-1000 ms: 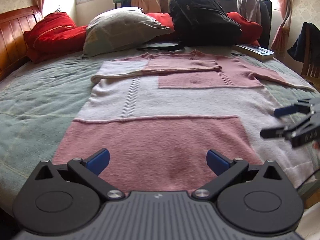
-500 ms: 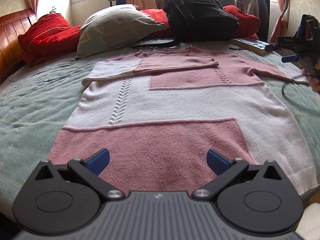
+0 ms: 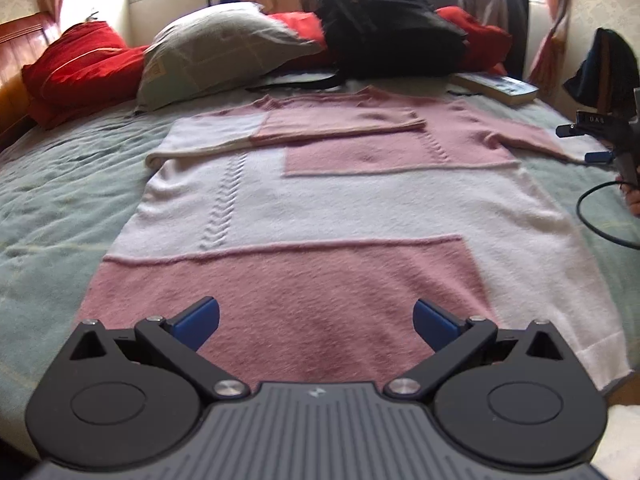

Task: Fold clothes
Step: 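Move the right gripper over the other pink-and-white sleeve, then lower the right gripper onto the white sleeve cuff and grasp it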

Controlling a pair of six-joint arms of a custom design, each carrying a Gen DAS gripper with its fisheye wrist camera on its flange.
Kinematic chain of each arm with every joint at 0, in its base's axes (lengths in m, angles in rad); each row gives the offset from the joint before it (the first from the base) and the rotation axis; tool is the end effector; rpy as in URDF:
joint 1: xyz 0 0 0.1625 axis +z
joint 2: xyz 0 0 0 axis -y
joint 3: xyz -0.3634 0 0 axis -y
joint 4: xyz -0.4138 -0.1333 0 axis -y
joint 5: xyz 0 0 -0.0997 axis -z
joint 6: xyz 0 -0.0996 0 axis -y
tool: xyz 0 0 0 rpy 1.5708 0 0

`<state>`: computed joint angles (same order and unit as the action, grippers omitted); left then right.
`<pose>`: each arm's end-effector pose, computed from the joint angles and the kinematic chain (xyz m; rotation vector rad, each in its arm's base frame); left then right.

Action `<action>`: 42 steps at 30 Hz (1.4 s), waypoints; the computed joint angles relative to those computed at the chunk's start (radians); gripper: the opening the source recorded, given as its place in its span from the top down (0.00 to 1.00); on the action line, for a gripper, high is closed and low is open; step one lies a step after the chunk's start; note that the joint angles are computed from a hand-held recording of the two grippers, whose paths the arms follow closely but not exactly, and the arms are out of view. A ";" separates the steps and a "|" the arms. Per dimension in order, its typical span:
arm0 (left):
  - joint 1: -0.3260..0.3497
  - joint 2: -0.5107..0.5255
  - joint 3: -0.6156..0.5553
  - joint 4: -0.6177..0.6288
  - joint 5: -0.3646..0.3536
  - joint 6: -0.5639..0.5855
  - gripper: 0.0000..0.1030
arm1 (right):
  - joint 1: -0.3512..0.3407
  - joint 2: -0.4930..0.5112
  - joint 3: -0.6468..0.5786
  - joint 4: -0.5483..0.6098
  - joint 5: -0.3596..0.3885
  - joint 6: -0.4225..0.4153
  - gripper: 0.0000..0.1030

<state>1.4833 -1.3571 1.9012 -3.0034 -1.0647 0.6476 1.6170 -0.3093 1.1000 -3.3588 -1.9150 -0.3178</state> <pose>0.1318 -0.5753 0.3259 0.5583 2.2324 -0.8815 0.1352 -0.7646 0.0118 0.2112 -2.4037 1.2396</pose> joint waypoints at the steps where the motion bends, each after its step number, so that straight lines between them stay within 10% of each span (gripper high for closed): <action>1: -0.001 -0.002 -0.002 0.009 -0.013 0.002 0.01 | -0.006 -0.019 0.035 -0.029 0.020 -0.003 0.00; 42: -0.037 0.054 -0.062 0.061 -0.041 0.063 0.01 | -0.126 0.070 -0.238 0.003 0.230 0.259 0.00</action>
<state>1.4464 -1.3034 1.8388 -2.9427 -1.1055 0.7102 1.4913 -0.2392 0.8623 -3.3554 -1.6853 -0.0585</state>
